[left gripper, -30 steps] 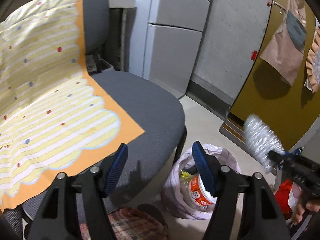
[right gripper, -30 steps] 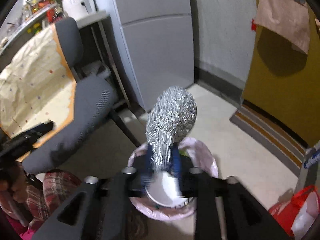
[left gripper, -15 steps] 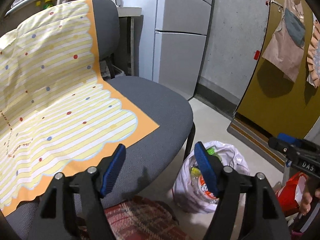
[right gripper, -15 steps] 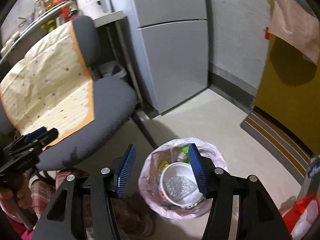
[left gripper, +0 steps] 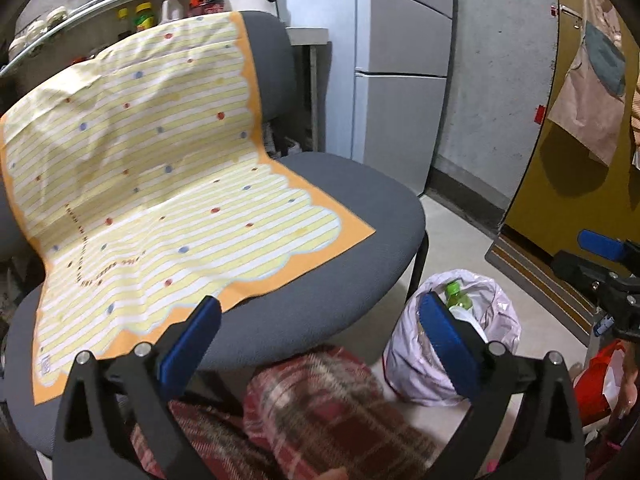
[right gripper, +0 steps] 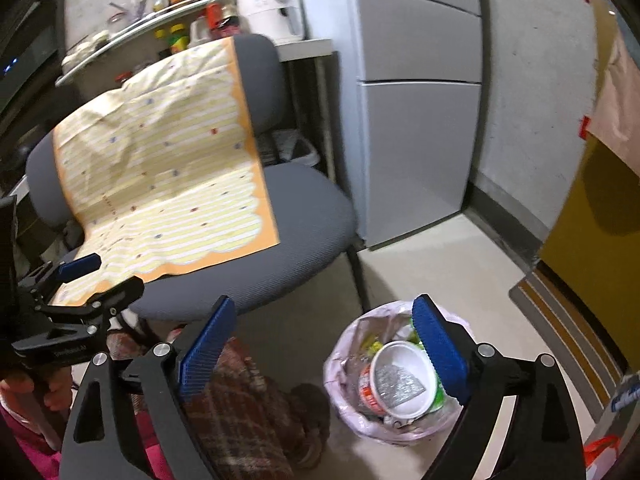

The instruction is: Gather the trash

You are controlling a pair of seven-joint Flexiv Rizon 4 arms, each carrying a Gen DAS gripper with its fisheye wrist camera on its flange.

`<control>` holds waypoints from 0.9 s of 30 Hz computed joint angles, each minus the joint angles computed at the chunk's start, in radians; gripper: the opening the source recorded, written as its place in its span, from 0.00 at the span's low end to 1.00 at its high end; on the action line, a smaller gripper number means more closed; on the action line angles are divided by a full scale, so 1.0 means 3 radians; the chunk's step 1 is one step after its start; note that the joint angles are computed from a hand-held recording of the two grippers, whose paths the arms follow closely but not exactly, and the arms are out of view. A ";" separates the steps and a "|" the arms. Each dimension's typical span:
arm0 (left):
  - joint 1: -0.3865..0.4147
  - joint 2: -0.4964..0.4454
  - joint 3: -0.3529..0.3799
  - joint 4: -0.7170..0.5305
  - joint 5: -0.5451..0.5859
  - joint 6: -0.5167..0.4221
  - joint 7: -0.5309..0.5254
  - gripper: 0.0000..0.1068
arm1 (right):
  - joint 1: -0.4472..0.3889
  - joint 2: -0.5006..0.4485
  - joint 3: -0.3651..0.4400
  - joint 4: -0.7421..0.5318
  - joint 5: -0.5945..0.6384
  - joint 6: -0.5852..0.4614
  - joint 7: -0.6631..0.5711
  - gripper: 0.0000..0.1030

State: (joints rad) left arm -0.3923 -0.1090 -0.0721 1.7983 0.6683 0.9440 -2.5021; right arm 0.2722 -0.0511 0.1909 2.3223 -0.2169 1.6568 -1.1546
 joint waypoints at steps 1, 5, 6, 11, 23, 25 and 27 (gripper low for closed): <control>-0.0011 0.0039 0.0003 0.0033 -0.0003 -0.0043 -0.0007 0.90 | -0.0040 0.0004 0.0144 -0.0073 0.0236 -0.0144 -0.0227 0.91; 0.0003 0.0164 -0.0022 0.0137 -0.0012 -0.0208 -0.0061 0.90 | 0.0073 0.0021 0.0128 -0.0088 0.0140 -0.0334 -0.0282 0.92; 0.0018 0.0194 -0.0030 0.0168 -0.0020 -0.0225 -0.0079 0.90 | 0.0101 0.0023 0.0101 -0.0076 0.0047 -0.0352 -0.0222 0.92; 0.0113 0.0335 -0.0078 0.0305 -0.0082 -0.0302 -0.0154 0.90 | 0.0132 0.0039 -0.0047 0.0030 -0.0505 -0.0295 0.0227 0.92; 0.0214 0.0381 -0.0174 0.0343 -0.0122 -0.0360 -0.0192 0.90 | 0.0081 0.0032 -0.0007 0.0013 -0.0454 -0.0307 0.0198 0.92; 0.0218 0.0383 -0.0176 0.0345 -0.0122 -0.0363 -0.0191 0.90 | 0.0078 0.0032 0.0001 0.0007 -0.0413 -0.0315 0.0159 0.92; 0.0219 0.0386 -0.0179 0.0345 -0.0123 -0.0374 -0.0208 0.90 | 0.0076 0.0030 0.0008 -0.0003 -0.0372 -0.0322 0.0123 0.92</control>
State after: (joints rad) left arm -0.3266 0.0067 -0.1256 1.9018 0.6314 0.8318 -2.5644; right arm 0.2951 -0.0422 0.1933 2.3214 -0.3286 1.5601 -1.1176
